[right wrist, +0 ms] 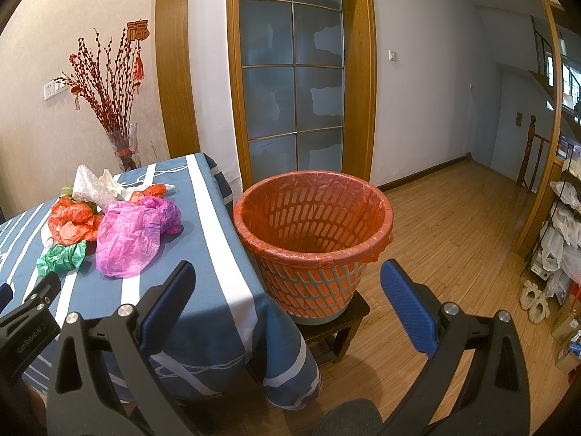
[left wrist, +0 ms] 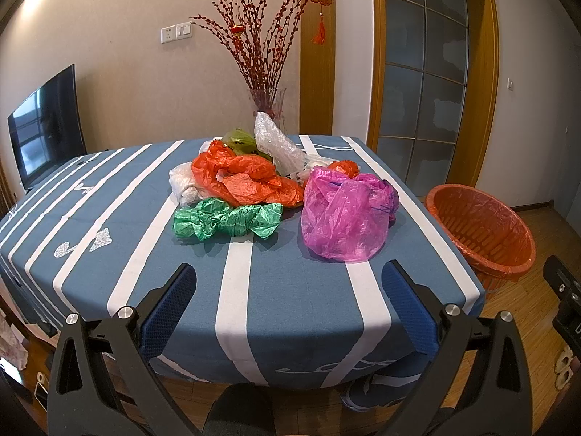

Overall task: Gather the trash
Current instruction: 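Reach the right gripper to the pink bag while the left gripper approaches the green bag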

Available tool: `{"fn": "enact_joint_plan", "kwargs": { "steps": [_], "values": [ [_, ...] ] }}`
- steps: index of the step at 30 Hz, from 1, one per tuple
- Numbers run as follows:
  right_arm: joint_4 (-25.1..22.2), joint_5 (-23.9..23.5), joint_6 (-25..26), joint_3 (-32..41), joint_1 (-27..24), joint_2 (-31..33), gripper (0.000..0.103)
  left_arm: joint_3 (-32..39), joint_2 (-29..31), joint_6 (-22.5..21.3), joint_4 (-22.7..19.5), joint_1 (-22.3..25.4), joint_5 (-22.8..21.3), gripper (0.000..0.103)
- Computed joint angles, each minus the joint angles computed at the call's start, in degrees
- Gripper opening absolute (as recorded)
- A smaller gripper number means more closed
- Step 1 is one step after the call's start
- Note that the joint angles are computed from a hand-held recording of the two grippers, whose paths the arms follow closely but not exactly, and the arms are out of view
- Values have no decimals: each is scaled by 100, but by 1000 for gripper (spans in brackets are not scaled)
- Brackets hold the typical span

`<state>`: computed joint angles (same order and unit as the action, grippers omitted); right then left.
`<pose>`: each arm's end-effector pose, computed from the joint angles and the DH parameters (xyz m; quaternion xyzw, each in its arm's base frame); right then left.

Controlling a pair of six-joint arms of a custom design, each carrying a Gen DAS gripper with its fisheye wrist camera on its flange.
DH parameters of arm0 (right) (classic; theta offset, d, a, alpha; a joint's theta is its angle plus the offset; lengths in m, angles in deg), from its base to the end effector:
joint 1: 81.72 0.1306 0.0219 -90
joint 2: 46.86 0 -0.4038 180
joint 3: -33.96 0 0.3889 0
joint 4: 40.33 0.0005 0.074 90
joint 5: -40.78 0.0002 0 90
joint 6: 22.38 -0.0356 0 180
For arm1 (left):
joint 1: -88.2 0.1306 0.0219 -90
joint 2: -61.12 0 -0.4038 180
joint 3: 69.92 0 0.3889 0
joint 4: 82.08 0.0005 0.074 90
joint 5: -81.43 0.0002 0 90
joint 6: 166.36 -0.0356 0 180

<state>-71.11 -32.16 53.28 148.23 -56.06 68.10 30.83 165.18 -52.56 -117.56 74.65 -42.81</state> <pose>0.6116 0.2817 0.4354 -0.0129 0.8657 0.0438 0.4985 0.5769 -0.1190 0.4349 -0.2037 0.8470 0.1192 0.4763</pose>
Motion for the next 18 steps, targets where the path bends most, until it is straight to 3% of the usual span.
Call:
{"fn": "enact_joint_plan", "kwargs": {
  "steps": [11, 18],
  "values": [
    [25, -26, 19, 44, -1, 41, 99, 1, -8, 44, -43, 27, -3, 101],
    [15, -459, 197, 527, 51, 338, 99, -33, -12, 230, -138, 326, 4, 101]
  ]
}}
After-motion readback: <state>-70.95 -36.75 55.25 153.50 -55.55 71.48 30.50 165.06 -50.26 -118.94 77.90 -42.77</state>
